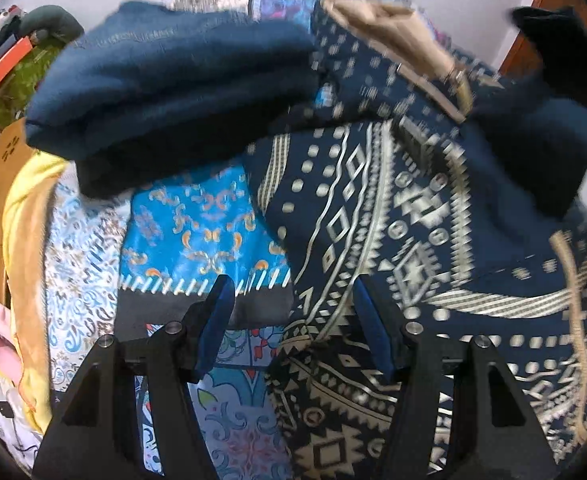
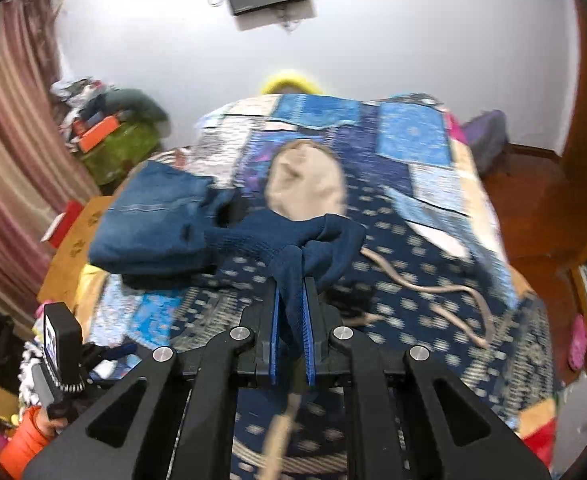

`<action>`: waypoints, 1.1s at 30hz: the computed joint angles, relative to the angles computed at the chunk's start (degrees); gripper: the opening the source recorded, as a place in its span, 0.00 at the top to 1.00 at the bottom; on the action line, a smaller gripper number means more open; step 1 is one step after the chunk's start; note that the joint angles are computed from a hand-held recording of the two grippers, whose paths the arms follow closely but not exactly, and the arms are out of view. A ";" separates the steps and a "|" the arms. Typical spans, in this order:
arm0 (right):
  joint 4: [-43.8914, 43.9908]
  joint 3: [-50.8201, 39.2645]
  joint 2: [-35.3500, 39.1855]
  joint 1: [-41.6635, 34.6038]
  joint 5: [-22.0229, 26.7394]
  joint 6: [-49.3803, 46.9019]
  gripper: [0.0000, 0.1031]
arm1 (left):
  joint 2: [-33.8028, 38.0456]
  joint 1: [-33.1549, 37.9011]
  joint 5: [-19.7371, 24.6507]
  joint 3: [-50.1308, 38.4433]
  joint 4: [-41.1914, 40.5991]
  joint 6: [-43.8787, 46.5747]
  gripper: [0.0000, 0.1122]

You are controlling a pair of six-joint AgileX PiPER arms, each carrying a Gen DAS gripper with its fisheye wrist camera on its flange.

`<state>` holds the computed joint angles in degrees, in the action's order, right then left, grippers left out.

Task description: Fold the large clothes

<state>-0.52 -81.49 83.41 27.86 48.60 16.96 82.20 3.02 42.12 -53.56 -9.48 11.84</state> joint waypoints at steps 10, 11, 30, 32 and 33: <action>11.47 13.68 -8.54 -18.73 1.98 -8.73 0.91 | 4.16 3.09 -3.66 2.39 -0.57 0.42 0.39; 12.79 15.11 -8.76 -20.79 2.06 -9.69 0.91 | 4.35 4.21 -3.54 2.38 -1.39 1.63 0.37; 18.47 25.47 -12.20 -34.15 4.51 -18.85 0.91 | 4.59 2.81 -5.07 3.13 5.44 -4.86 0.31; 16.99 25.38 -13.63 -34.10 4.98 -19.05 0.91 | 3.71 1.06 -3.20 1.84 8.20 -6.98 0.32; 17.12 25.24 -14.52 -34.72 5.74 -19.87 0.91 | 2.97 0.40 -2.54 1.41 9.14 -7.48 0.32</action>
<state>16.60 -56.25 68.90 -6.86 54.34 -2.91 85.17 3.42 39.59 -52.15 -0.34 4.36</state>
